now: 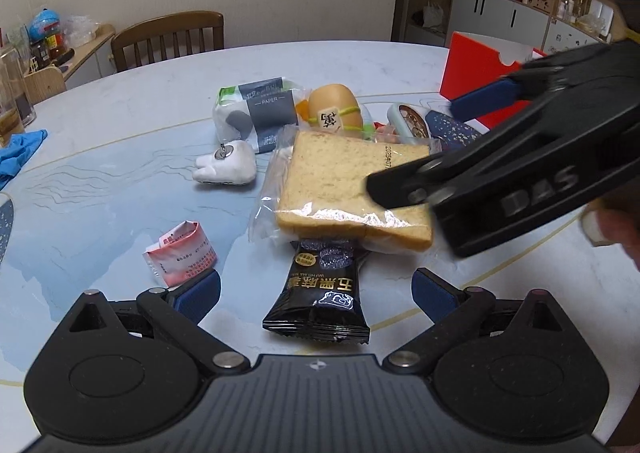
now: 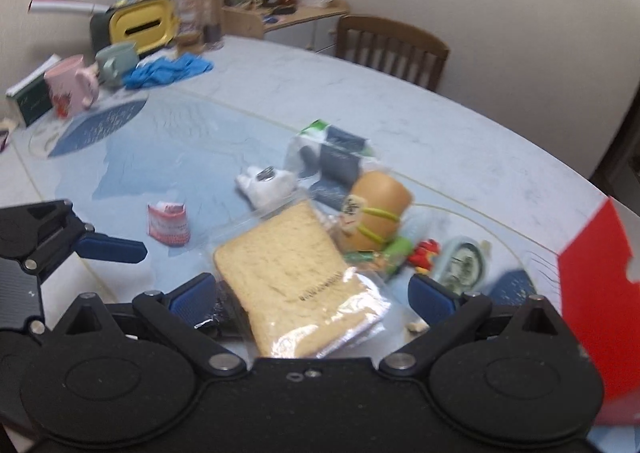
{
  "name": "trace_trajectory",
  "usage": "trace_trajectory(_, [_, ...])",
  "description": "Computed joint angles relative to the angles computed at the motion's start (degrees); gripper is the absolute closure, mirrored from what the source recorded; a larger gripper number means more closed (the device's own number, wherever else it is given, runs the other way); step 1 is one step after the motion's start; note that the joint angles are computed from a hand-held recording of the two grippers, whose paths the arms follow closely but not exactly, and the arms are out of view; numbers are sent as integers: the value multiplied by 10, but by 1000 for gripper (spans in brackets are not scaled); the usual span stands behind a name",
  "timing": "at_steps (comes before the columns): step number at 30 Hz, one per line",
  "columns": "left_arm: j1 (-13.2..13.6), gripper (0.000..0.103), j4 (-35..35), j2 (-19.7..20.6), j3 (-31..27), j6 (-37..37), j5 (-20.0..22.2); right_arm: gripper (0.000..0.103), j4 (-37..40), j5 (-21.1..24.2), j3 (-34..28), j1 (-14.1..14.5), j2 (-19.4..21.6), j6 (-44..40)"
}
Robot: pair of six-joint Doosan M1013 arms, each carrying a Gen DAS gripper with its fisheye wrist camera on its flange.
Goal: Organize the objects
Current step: 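Grasp the black snack packet with the left tool while the right tool grasps the bagged bread, then carry the snack packet and bread with both tools into the red shoebox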
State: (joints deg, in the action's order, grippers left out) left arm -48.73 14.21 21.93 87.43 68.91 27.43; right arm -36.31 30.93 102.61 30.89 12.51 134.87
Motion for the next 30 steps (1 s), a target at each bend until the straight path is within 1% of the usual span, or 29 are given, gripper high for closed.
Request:
trace_trajectory(2, [-1, 2, 1, 2, -2, 0, 5, 1, 17, 6, -8, -2, 9, -26])
trace_trajectory(5, [-1, 9, 4, 6, -7, -2, 15, 1, 28, 17, -17, -3, 20, -57])
trace_trajectory(7, [-1, 17, 6, 9, -10, -4, 23, 1, 36, 22, -19, -4, 24, -78])
trace_trajectory(9, [0, 26, -9, 12, -14, 7, 29, 1, 40, 19, -18, -5, 24, -83])
trace_trajectory(10, [1, 29, -13, 13, -14, 10, 31, 1, 43, 18, -18, -5, 24, -85])
trace_trajectory(12, [2, 40, -17, 14, -16, 11, 35, 4, 48, 16, -18, -6, 23, -88])
trace_trajectory(13, [2, 43, -20, 14, -16, 12, 37, 7, 45, 17, -18, -5, 23, -84])
trace_trajectory(14, [3, 49, -23, 15, -17, 11, 40, 10, 46, 18, -18, -5, 23, -81])
trace_trajectory(16, [3, 50, -14, 14, -16, 4, 40, 14, 50, 20, -20, -5, 23, -78])
trace_trajectory(17, [3, 50, -17, 14, -15, 5, 40, 18, 45, 21, -20, -4, 22, -74])
trace_trajectory(20, [3, 51, -13, 12, -12, 2, 36, 25, 15, 29, -22, 3, 22, -56])
trace_trajectory(23, [2, 51, -2, 9, -8, -8, 29, 31, 1, 37, -22, 9, 21, -40])
trace_trajectory(25, [3, 52, -1, 6, -3, -11, 21, 33, -1, 42, -22, 11, 18, -29])
trace_trajectory(30, [4, 52, -6, -4, 8, -10, 9, 34, -15, 44, -14, 15, 4, 20])
